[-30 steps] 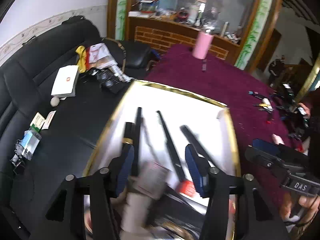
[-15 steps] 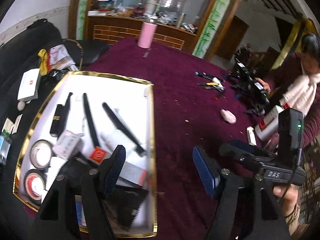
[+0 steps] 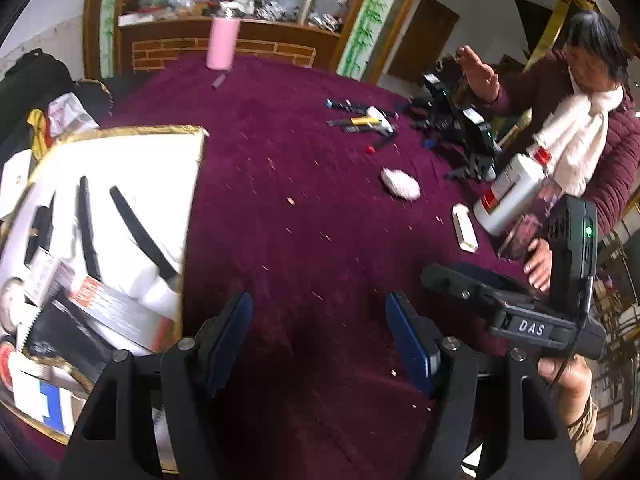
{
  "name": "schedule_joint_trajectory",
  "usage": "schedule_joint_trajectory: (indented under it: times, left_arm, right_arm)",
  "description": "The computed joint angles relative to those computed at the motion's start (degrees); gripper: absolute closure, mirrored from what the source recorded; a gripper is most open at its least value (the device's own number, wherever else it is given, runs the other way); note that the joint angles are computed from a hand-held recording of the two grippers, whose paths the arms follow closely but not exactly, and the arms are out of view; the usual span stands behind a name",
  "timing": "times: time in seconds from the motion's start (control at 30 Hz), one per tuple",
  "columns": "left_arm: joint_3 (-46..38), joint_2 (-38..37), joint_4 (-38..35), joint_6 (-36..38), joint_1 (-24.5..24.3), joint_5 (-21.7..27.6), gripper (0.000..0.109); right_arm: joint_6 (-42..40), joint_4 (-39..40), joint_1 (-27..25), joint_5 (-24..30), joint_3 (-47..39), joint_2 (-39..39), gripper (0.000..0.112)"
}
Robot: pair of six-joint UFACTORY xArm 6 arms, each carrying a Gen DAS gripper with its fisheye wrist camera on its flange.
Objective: Organize objects
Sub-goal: 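Move both open tools away from the tray back over the table, then grasp the white staple box with the right tool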
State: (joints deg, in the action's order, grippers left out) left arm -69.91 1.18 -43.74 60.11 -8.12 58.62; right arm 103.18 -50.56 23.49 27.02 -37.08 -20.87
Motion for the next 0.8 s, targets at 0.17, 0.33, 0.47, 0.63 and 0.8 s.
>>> schedule_joint_trajectory:
  times: [0.17,0.33,0.47,0.63,0.8]
  left_arm:
    - [1.7,-0.8,0.9,0.4,-0.6,0.5,0.04]
    - [1.3,-0.4,0.8,-0.1,-0.4,1.0,0.04]
    - [0.5,0.3,1.1,-0.7,-0.1,1.4,0.04]
    - [0.4,0.4,1.1,-0.7,-0.2,1.2,0.04]
    - [0.2,0.7,1.5,-1.4,-1.4,0.8,0.04]
  right_arm:
    - [0.2,1.2,-0.1,1.6,1.8,-1.8,0.009]
    - [0.7,2.1,-0.6,2.5,2.7,-2.9,0.009]
    - [0.7,2.2,-0.6,2.8,2.6,-2.8,0.009]
    - [0.9,1.5,0.2,8.3,2.6,-4.6,0.009]
    - [-1.3,3.0,1.1,19.1,2.1,-7.2,0.01]
